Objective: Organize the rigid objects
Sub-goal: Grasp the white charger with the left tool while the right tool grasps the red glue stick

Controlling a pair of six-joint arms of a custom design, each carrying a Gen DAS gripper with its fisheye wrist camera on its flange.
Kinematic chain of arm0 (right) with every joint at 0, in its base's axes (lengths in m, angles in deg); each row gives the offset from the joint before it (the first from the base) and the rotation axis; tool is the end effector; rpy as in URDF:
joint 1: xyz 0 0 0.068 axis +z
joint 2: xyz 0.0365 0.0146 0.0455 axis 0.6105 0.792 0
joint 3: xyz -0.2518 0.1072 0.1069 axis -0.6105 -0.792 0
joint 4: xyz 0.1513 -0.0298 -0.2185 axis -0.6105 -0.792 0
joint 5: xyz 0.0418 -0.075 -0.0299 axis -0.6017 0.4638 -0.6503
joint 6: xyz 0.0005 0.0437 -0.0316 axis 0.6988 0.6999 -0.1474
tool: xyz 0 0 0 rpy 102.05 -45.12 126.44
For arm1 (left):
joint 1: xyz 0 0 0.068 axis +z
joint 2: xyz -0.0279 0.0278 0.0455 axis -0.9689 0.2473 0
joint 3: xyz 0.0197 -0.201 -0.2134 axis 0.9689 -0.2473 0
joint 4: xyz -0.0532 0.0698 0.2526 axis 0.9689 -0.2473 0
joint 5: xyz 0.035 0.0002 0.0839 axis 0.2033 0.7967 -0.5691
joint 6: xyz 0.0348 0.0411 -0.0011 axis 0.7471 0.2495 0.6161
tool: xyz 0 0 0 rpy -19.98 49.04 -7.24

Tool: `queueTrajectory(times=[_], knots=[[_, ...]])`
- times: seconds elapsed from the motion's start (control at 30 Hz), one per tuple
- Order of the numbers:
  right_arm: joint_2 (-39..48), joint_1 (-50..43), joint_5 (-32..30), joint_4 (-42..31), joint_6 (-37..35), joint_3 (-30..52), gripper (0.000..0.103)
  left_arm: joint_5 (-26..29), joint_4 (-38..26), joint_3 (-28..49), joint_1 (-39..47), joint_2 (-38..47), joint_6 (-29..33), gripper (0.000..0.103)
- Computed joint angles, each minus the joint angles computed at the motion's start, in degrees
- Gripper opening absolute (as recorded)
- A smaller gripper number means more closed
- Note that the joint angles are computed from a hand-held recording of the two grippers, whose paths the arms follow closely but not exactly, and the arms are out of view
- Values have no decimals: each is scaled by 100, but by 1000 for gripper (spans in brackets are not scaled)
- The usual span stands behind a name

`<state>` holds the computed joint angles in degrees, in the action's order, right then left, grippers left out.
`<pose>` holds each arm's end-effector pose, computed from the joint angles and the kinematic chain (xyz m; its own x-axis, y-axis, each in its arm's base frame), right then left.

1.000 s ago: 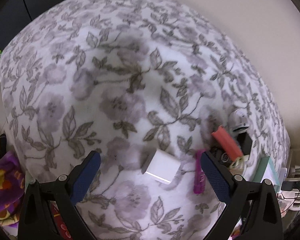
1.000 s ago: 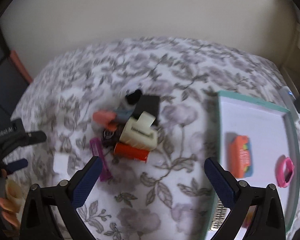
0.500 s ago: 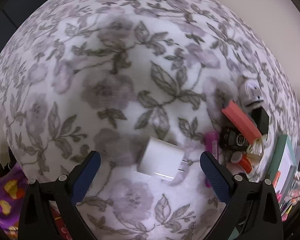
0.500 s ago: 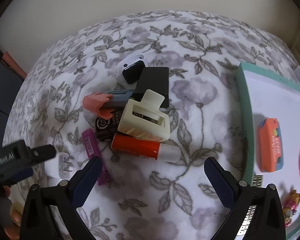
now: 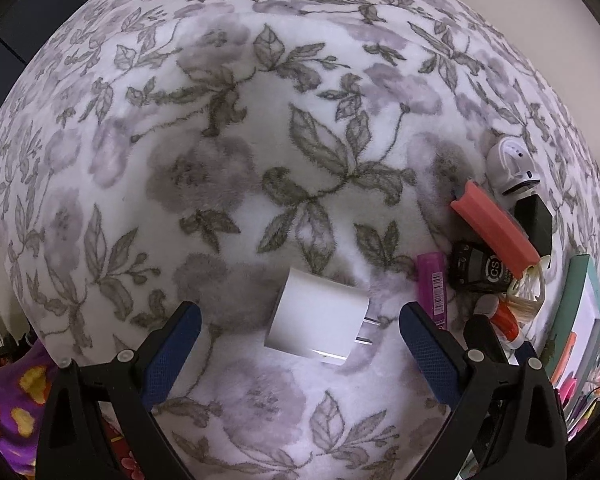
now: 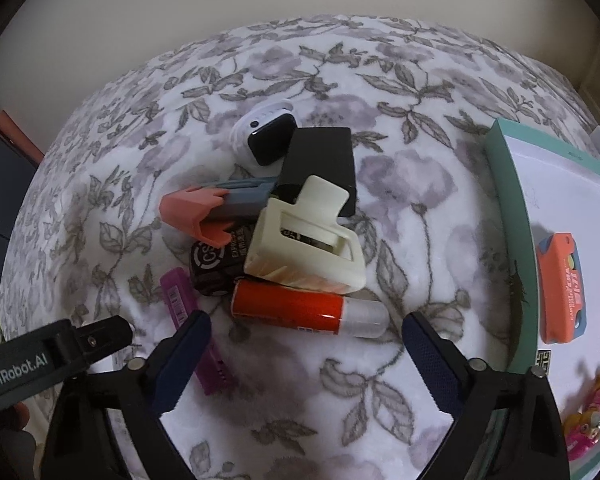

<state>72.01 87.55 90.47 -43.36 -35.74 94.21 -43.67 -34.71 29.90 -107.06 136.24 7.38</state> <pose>0.1899 0.2144 0.1456 -0.9309 0.0779 -0.3569 0.0295 0.9898 0.1391 0.2098 -0.1263 0.1664 -0.9268 -0.3679 -0.0754 -0.3662 0.9298 -0.0360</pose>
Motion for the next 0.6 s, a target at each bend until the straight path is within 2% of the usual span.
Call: queueTrajectory(times=[0.33,0.5,0.53,0.6], knots=[[117,31,129,-14,136,38,83,94,86,57,164,158,115,99],[37,-3,118,49,164,-43,81,116,66,65,140,207,43,98],[44,-5,120,49,151,-37,81,116,65,66,154,211,59,97],[37,-2,111,54,106,-41,81,139,66,63,179,201,82,86]])
